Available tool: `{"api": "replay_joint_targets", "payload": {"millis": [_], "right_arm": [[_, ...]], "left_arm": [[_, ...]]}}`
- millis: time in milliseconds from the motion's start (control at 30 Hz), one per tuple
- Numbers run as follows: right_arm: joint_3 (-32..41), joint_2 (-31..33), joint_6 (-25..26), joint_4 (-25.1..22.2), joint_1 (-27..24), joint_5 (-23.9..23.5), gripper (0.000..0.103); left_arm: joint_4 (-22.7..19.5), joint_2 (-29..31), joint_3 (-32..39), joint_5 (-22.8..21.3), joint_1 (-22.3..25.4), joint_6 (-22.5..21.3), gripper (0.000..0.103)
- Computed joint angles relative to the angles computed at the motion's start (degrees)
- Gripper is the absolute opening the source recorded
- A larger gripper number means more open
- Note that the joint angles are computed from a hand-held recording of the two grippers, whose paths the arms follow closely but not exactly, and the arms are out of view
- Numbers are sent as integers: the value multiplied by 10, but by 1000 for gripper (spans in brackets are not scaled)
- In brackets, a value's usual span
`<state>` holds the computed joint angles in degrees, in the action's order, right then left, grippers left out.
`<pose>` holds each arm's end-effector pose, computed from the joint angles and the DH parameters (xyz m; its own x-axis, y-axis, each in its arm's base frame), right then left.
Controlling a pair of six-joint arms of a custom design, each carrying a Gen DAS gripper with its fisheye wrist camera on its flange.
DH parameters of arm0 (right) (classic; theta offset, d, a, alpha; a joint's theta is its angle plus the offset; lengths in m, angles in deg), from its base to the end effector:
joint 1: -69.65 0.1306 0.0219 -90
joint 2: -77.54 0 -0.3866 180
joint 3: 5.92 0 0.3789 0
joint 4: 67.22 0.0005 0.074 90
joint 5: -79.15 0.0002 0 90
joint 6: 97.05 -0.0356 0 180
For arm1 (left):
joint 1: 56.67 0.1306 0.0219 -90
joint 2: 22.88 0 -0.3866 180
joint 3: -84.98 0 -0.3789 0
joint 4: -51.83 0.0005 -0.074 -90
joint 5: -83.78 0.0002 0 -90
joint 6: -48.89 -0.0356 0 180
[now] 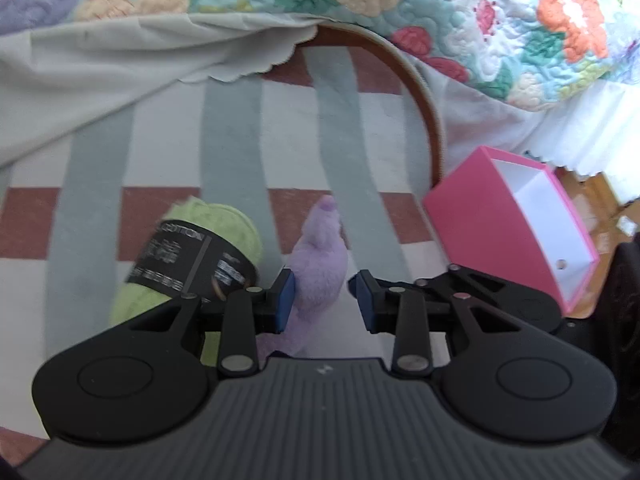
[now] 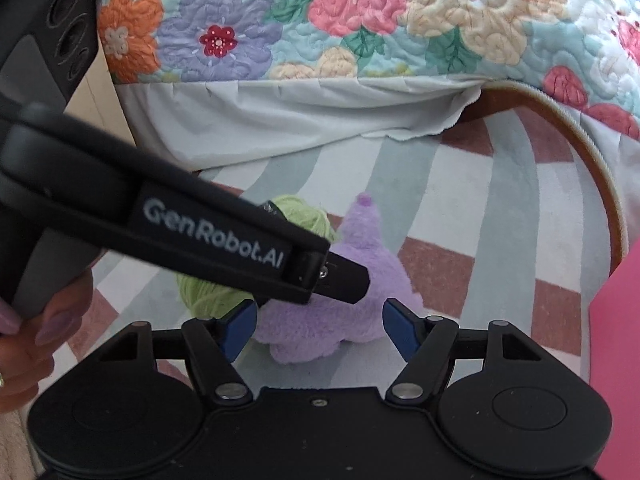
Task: Organize objects
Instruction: 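Move the left gripper down onto the purple plush toy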
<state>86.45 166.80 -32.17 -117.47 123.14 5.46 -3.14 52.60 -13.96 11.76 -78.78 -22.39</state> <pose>0.2873 0.3705 0.4583 -0.6741 -0.2259 -0.7033 -0.4104 0.9061 0.1024 0.3404 -0.1507 0.4597 -0.8408 0.0121 -0.5413 0.2896 0.8547 -0.4308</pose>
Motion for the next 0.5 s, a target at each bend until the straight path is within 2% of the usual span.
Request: {"api": "replay_joint_targets", "payload": {"millis": [133,233,400,500], "right_arm": [[-12,-12,4,-6,-1,-1,74],[-22,-19,-9,-18,-2,5,74],[-52,-43,-56,-29,0,-3,75],[-72,-58,-93,-19,-5,-22,81]], "left_arm": [[14,3,-10,56,9,26,33],[18,6,-16,78,4,35,33],[-8,8,-17,41,-17,23,33],[-21,10,-19,14,-28,17,33]]}}
